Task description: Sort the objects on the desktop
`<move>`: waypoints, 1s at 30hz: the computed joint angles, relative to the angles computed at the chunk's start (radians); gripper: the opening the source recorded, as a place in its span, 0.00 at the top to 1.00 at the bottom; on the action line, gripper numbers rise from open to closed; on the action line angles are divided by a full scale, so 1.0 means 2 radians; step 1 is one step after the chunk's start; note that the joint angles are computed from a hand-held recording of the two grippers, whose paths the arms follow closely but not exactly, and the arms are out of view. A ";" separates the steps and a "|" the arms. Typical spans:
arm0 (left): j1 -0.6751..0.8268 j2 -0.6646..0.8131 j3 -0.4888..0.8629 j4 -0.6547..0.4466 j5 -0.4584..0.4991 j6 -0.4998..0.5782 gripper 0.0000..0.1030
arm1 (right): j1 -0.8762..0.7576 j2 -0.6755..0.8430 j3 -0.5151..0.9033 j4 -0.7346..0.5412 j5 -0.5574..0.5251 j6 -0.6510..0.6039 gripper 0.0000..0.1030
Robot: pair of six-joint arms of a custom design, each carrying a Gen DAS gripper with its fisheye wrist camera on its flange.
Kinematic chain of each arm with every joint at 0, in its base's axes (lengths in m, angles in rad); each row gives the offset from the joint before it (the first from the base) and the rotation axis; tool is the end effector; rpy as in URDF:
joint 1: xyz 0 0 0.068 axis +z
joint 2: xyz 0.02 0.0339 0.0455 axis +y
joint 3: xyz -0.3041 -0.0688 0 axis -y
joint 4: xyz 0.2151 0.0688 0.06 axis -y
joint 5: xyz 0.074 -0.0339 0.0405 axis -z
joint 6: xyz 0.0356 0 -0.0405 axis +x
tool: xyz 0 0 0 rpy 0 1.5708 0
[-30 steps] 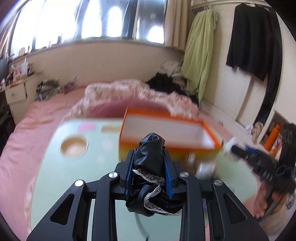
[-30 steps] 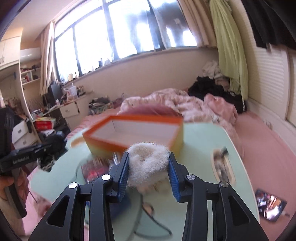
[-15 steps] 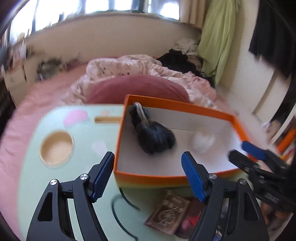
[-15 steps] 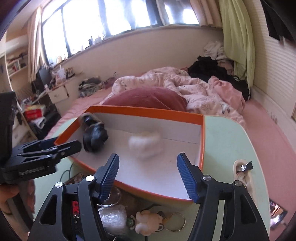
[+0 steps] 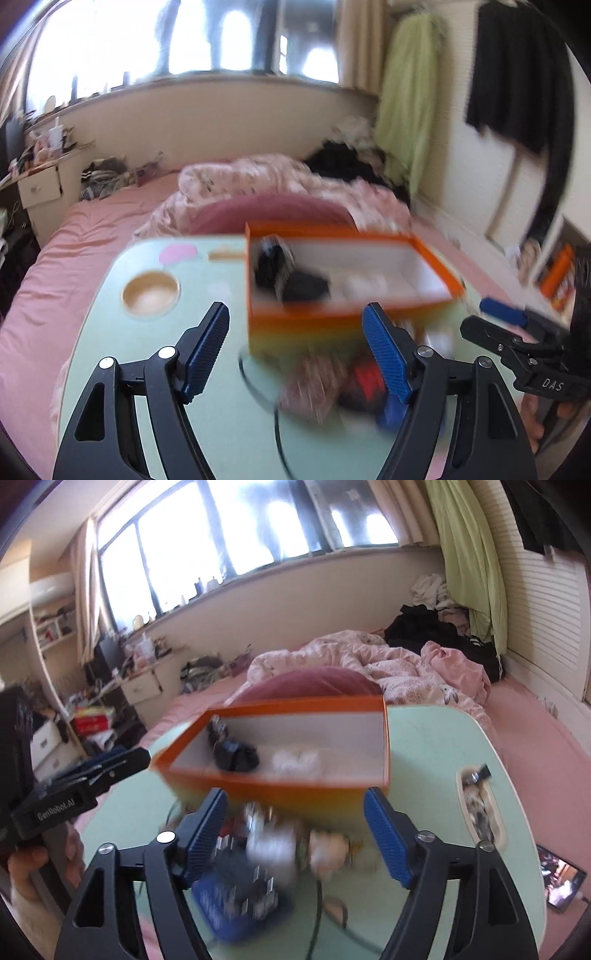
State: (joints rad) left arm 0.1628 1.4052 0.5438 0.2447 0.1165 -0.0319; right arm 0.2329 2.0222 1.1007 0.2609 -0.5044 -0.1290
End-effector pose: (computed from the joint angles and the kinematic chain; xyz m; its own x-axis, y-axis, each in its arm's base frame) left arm 0.2422 0.0356 0.2261 -0.5683 -0.1254 -0.8132 -0.0856 0.9920 -0.0932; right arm 0.3984 0.1122 0.1876 -0.5183 -0.2387 -0.8212 -0.6454 0.7392 0.1925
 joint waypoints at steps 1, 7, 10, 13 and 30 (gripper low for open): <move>-0.007 -0.008 -0.012 -0.007 -0.003 0.005 0.27 | -0.002 -0.013 -0.035 0.012 0.005 -0.026 0.22; -0.049 0.015 -0.106 0.047 -0.071 0.009 0.27 | -0.003 0.006 -0.092 -0.002 0.037 -0.118 0.14; -0.067 0.055 -0.136 0.123 -0.103 0.005 0.05 | 0.002 0.025 -0.122 0.087 0.048 -0.100 0.00; -0.063 0.071 -0.125 0.120 -0.088 0.009 0.00 | 0.007 0.032 -0.113 0.083 0.046 -0.103 0.00; -0.060 0.072 -0.128 0.127 -0.085 0.011 0.00 | 0.004 0.037 -0.115 0.093 0.043 -0.104 0.00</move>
State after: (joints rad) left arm 0.0433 1.5492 0.2882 0.4979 -0.0532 -0.0092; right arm 0.2410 2.0968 0.8700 0.4460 -0.4189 -0.3366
